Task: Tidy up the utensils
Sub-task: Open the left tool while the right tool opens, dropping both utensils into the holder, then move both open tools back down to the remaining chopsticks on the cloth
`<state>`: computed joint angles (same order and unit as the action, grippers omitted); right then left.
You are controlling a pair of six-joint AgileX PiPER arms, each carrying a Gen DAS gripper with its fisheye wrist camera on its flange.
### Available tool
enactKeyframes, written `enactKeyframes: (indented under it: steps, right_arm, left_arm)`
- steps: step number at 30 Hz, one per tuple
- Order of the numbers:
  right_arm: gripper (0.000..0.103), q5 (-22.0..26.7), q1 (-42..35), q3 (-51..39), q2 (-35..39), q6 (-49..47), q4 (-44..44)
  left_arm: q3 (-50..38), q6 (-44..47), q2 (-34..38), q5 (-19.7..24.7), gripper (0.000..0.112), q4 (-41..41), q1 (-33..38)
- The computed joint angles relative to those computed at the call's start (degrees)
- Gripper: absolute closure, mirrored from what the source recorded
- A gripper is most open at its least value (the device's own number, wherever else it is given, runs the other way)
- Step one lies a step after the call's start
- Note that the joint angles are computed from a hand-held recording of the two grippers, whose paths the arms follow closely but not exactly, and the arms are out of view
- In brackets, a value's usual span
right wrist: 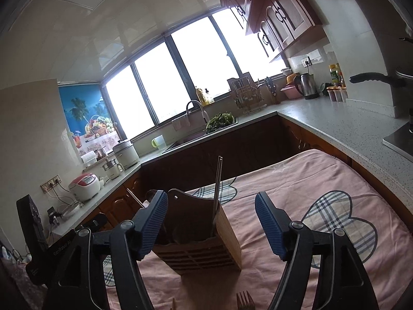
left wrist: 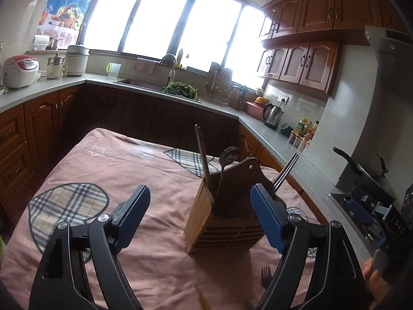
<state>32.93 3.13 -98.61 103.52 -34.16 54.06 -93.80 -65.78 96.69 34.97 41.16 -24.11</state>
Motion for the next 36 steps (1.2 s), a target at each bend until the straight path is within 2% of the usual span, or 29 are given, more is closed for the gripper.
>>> enactKeyframes:
  steps: [7,15,26,36]
  right_arm:
    - [0.031,1.8,-1.5,11.6,-7.8,-4.5,3.0]
    - [0.031,3.1,-2.6,21.6,-14.4,-7.1,3.1]
    - [0.031,4.5,-4.6,31.7,-19.7,-10.3,3.5]
    - [0.031,4.5,-4.6,34.7,-20.2,-11.0,3.3]
  left_arm:
    - [11.7,-0.7,-7.1,2.9,0.03,-4.4,-1.1]
    - [20.4,-2.8,-11.9,4.4,0.03,-7.2,-3.4]
    - [25.4,-4.3,-12.6,5.4,0.03,-8.9,-8.1]
    - [22.8,0.6,-7.8,6.7,0.03,-13.2,-9.1]
